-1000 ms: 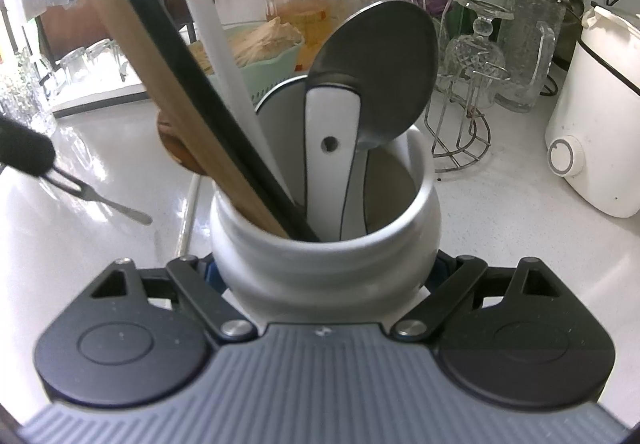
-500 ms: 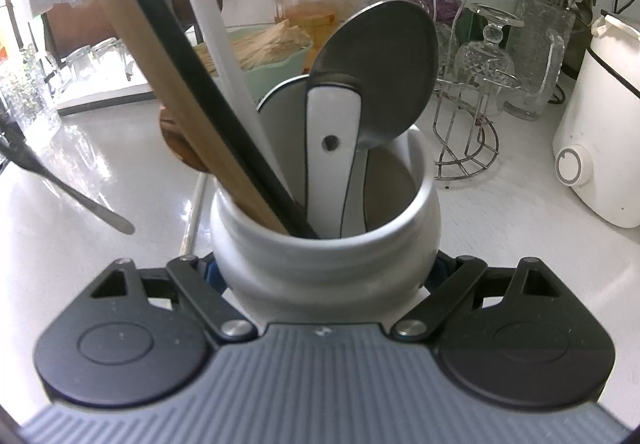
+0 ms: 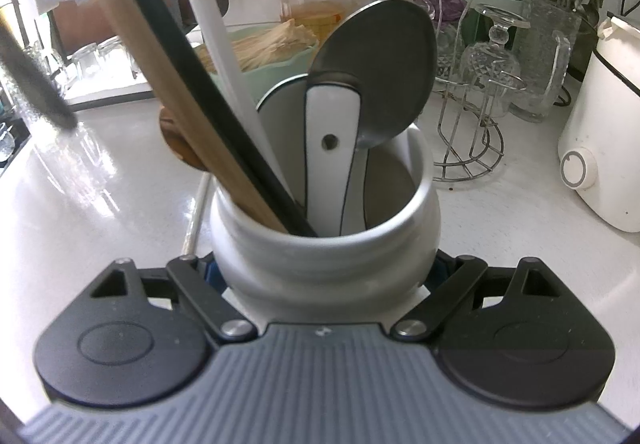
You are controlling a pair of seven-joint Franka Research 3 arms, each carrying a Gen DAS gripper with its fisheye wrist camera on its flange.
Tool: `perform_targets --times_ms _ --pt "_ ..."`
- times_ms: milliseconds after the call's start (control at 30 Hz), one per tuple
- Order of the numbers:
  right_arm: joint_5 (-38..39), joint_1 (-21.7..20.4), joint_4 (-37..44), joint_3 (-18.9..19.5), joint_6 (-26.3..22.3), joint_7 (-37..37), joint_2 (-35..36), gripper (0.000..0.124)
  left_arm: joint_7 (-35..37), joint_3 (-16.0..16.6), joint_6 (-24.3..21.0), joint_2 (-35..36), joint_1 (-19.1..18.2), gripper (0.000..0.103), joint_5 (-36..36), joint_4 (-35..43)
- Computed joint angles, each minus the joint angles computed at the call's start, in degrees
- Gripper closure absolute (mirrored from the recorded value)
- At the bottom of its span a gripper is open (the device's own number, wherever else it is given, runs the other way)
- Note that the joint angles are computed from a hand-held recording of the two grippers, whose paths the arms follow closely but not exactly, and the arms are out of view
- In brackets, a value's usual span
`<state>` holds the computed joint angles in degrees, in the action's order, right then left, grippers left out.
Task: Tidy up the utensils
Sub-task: 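Lift the silver fork and carry it over the mug with the left gripper, then lower the silver fork into the mug and open the left gripper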
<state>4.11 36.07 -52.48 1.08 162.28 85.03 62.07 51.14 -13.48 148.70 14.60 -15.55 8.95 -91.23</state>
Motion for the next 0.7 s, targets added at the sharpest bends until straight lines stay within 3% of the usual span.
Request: perform_targets --times_ms 300,700 --pt "0.42 -0.23 -1.11 0.44 0.86 -0.76 -0.51 0.032 2.17 -0.44 1.22 2.89 -0.65 0.103 -0.44 4.48" --pt "0.80 -0.14 -1.93 0.35 1.52 -0.69 -0.87 0.032 10.19 -0.47 -4.55 14.91 -2.03 0.103 -0.59 18.57"
